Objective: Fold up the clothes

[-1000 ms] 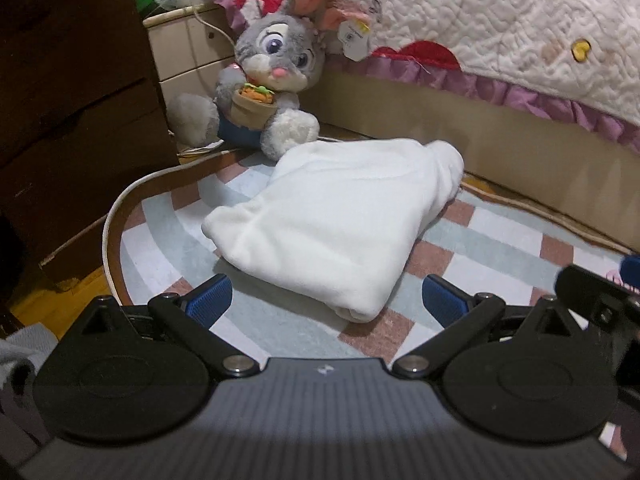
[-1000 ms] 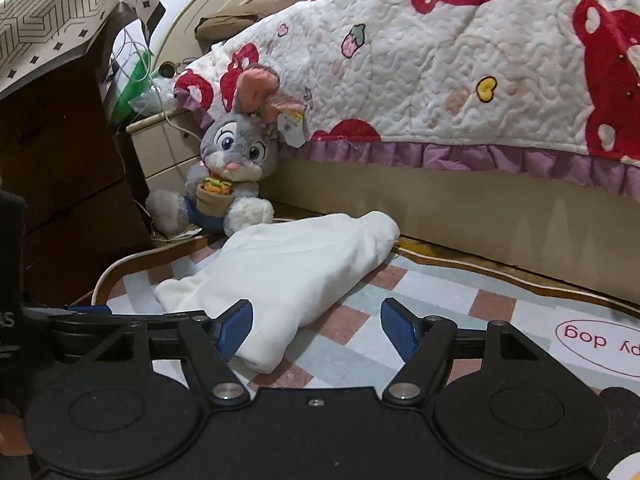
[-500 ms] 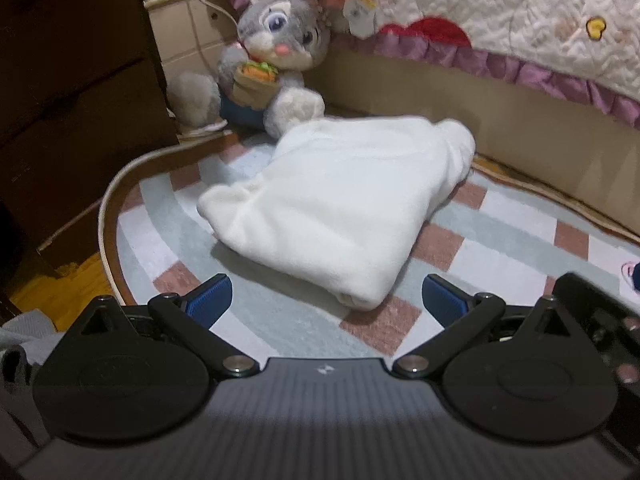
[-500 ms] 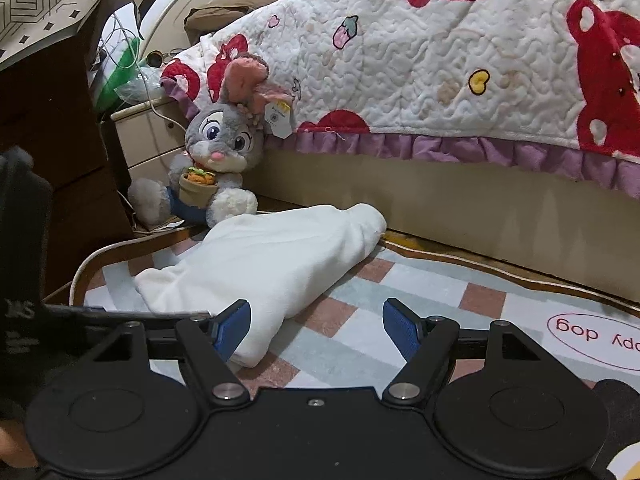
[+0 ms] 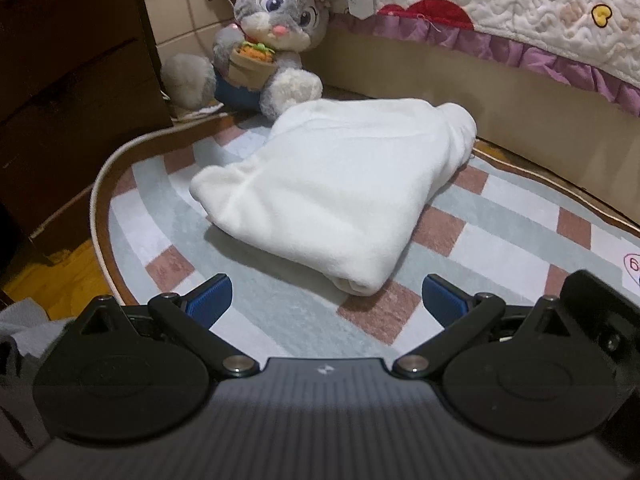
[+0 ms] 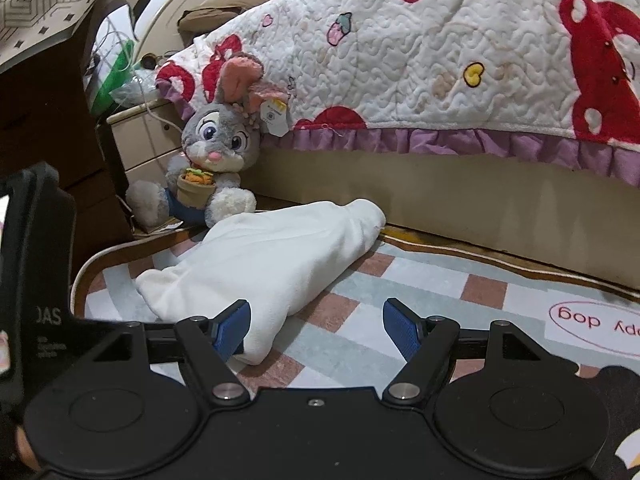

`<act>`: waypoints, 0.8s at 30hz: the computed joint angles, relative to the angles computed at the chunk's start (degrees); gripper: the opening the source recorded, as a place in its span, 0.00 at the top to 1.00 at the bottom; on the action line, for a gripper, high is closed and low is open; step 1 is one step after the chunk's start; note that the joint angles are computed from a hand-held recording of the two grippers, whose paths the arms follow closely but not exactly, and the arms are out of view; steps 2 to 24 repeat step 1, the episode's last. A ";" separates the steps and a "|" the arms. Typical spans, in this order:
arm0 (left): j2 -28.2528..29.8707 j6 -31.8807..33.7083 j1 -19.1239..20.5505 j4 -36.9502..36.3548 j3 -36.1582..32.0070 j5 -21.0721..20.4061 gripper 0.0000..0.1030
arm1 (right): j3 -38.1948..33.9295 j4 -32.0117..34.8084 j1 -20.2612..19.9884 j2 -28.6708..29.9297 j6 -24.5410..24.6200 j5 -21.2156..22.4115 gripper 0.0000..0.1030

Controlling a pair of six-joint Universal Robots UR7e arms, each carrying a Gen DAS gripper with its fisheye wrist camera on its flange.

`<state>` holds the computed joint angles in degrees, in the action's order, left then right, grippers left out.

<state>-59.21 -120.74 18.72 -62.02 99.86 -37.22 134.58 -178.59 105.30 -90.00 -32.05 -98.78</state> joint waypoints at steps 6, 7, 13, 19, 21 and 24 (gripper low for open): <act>-0.06 0.25 0.04 -0.35 0.13 0.00 0.00 | 0.02 0.08 -0.12 -0.10 0.38 0.17 0.25; -0.06 0.25 0.04 -0.35 0.13 0.00 0.00 | 0.02 0.08 -0.12 -0.10 0.38 0.17 0.25; -0.06 0.25 0.04 -0.35 0.13 0.00 0.00 | 0.02 0.08 -0.12 -0.10 0.38 0.17 0.25; -0.06 0.25 0.04 -0.35 0.13 0.00 0.00 | 0.02 0.08 -0.12 -0.10 0.38 0.17 0.25; -0.06 0.25 0.04 -0.35 0.13 0.00 0.00 | 0.02 0.08 -0.12 -0.10 0.38 0.17 0.25; -0.06 0.25 0.04 -0.35 0.13 0.00 0.00 | 0.02 0.08 -0.12 -0.10 0.38 0.17 0.25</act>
